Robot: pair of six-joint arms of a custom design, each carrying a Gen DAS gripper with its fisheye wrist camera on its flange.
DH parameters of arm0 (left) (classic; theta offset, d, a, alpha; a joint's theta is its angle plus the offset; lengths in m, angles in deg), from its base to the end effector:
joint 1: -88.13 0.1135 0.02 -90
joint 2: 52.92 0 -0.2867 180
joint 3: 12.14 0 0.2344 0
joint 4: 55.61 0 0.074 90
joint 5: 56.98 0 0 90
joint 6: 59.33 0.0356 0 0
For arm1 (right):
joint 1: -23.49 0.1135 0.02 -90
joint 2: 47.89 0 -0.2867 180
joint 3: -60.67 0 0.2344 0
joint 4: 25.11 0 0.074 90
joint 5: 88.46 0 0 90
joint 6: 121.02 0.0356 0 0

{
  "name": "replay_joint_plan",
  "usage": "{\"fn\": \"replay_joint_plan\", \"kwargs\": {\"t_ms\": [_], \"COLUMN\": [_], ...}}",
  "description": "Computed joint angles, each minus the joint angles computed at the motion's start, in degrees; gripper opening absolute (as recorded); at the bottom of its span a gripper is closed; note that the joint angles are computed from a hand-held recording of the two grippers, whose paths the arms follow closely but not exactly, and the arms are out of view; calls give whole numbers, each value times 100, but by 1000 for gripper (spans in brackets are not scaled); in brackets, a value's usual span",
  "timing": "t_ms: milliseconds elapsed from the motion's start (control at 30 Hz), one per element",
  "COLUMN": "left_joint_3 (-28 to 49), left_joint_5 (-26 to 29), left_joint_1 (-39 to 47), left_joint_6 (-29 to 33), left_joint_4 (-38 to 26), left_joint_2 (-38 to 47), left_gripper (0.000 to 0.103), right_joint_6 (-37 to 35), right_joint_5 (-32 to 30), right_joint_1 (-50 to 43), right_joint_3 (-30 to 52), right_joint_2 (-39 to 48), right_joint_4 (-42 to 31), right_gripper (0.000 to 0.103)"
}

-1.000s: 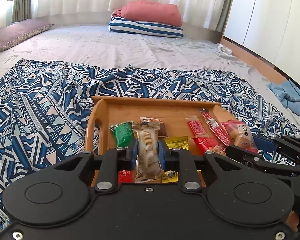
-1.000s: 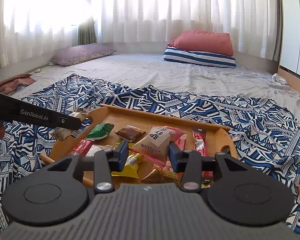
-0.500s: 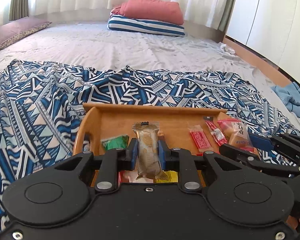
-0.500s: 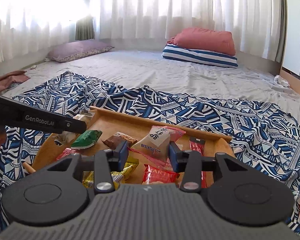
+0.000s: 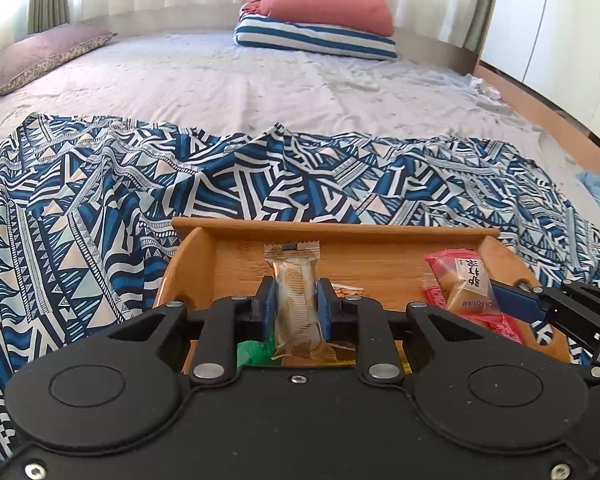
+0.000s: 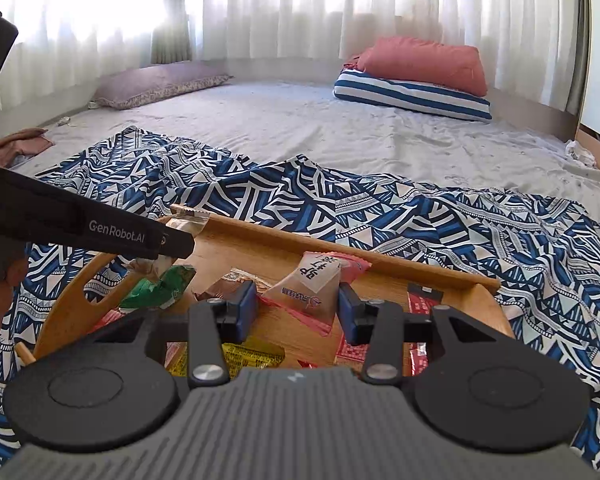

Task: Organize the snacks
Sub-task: 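Carry the beige bar and white-pink packet over the tray and lower them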

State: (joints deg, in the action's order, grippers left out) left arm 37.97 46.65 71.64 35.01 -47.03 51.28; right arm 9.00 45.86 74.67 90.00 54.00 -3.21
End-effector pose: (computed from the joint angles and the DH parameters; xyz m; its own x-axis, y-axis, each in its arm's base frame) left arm 0.2890 -0.0943 0.1241 -0.6492 0.2689 -0.7115 0.4847 0.8671 -0.1146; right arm 0.1525 0.1499 0.0935 -0.5512 0.0488 -0.8329 0.0975 0.9952 -0.0062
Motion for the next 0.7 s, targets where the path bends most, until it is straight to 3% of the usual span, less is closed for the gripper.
{"fn": "replay_joint_plan", "kwargs": {"t_ms": [333, 700], "left_joint_3": [312, 620], "left_joint_5": [-133, -293], "left_joint_1": [-62, -223], "left_joint_6": [-113, -156], "left_joint_4": [68, 25], "left_joint_2": [533, 894], "left_gripper": [21, 20], "right_joint_6": [-223, -258], "right_joint_5": [-577, -1123], "right_joint_1": [-533, -1028], "right_joint_3": [57, 186], "right_joint_2": [655, 940], "right_joint_4": [751, 963], "right_gripper": [48, 48]}}
